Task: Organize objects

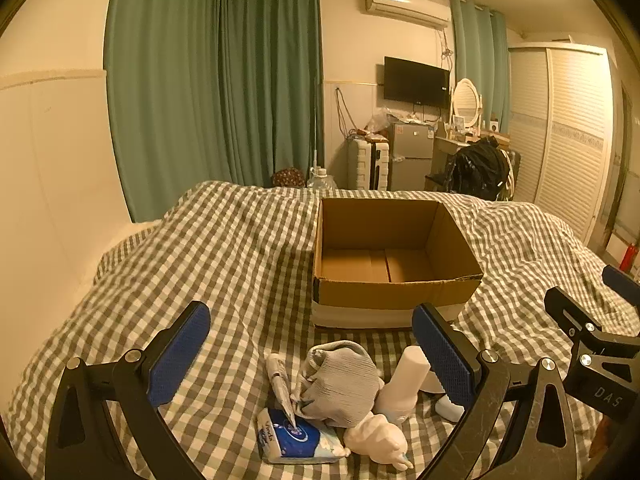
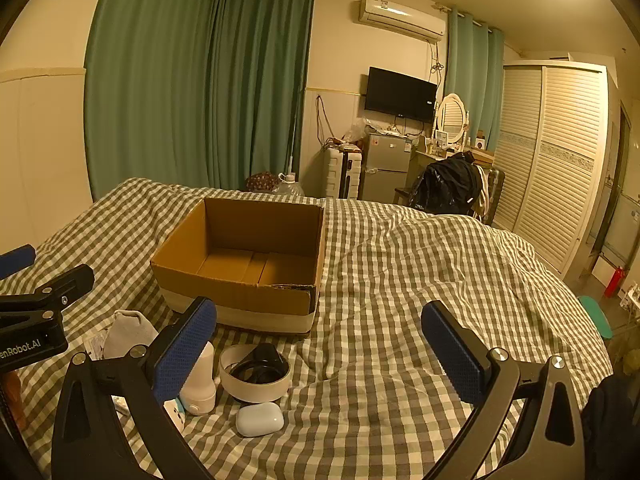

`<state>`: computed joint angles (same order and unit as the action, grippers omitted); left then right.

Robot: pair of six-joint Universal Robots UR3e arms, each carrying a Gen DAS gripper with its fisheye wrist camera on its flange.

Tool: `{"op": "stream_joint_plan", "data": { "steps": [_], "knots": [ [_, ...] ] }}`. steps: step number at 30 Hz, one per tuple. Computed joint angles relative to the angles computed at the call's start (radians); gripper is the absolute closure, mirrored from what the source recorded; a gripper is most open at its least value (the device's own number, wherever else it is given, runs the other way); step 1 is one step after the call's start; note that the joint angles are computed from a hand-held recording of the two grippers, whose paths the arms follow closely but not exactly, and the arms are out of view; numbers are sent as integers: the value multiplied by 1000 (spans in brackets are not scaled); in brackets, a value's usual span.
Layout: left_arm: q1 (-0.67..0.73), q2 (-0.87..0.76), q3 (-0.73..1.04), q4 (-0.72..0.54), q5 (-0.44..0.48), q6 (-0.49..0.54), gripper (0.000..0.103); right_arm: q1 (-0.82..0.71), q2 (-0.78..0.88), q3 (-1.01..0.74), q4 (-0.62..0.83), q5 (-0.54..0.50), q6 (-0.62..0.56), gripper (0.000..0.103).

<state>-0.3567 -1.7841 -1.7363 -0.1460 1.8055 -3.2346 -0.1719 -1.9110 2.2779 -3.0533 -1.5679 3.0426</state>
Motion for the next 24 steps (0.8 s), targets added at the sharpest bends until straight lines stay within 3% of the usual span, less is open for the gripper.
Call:
{"op": "stream_joint_plan", "data": {
  "steps": [24],
  "knots": [
    [-13,-7,-1,2,22,16,0,18,19,-9,2,-12,-6,0]
  ]
}}
